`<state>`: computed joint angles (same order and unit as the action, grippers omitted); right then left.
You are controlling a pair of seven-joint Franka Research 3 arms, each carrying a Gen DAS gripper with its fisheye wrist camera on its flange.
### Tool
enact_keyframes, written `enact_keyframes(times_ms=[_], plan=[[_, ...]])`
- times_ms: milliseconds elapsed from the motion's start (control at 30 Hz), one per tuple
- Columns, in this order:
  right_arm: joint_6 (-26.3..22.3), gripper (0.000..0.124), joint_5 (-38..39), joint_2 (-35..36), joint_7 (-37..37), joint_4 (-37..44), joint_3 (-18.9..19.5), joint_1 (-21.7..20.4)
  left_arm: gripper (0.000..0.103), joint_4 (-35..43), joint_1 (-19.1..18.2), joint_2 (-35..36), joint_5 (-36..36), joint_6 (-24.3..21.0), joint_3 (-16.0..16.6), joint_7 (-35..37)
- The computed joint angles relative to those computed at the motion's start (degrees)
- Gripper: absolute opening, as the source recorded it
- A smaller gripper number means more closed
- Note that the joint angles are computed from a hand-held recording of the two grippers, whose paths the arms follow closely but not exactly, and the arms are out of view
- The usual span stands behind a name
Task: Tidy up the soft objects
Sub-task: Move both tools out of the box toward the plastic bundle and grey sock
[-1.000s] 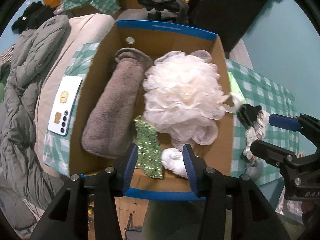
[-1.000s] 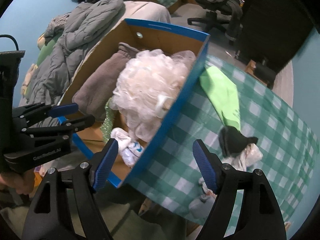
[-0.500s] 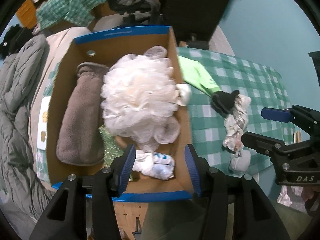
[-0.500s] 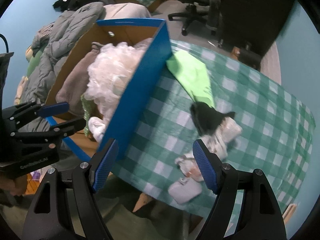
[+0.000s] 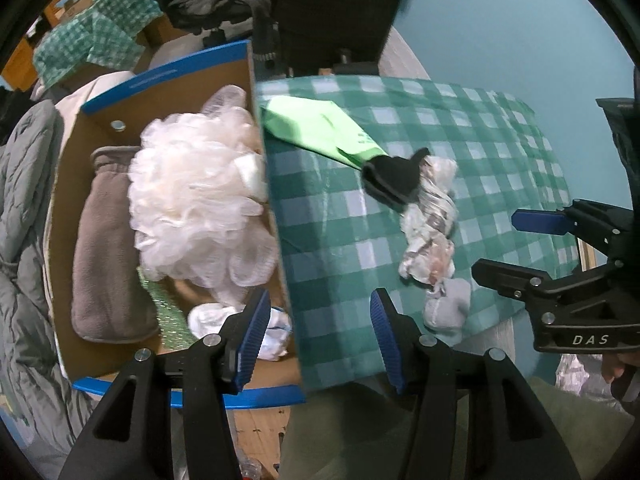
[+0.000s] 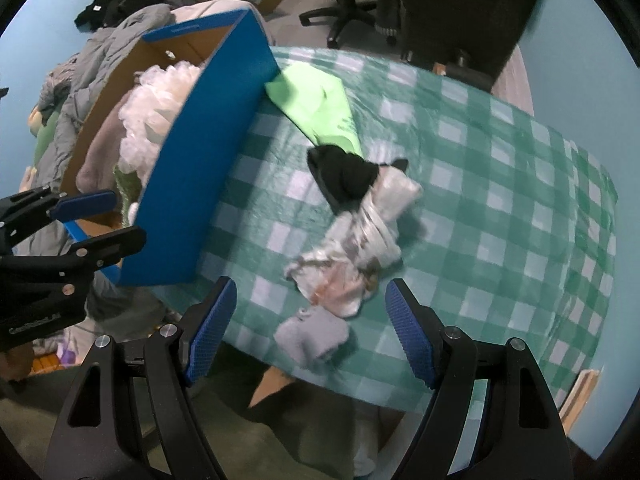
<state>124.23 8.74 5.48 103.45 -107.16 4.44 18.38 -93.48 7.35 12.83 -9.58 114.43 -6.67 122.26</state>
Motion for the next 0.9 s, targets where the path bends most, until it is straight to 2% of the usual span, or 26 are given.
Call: enact_keyframes(times_ms=[333,667,900], plan=[[1.32,0.078,2.48,-3.05,-1.45,-6.59,0.3,-0.2,0.053,-4.12,-1.17,-1.86,0.09,-0.51,-0.38,0.69],[2.22,0.078,3.99,-4.25,-3.58,-11.35,0.68,-0.02,0.053,-9.31,-2.23,-4.08,0.8,1.01,-0.07,1.19],[5.25,0.078,3.34,-4.19,-6.03,-13.49,1.13,0.59,0.054,-12.99,-2.7,-5.58,1.28,2.49,0.23,1.04]])
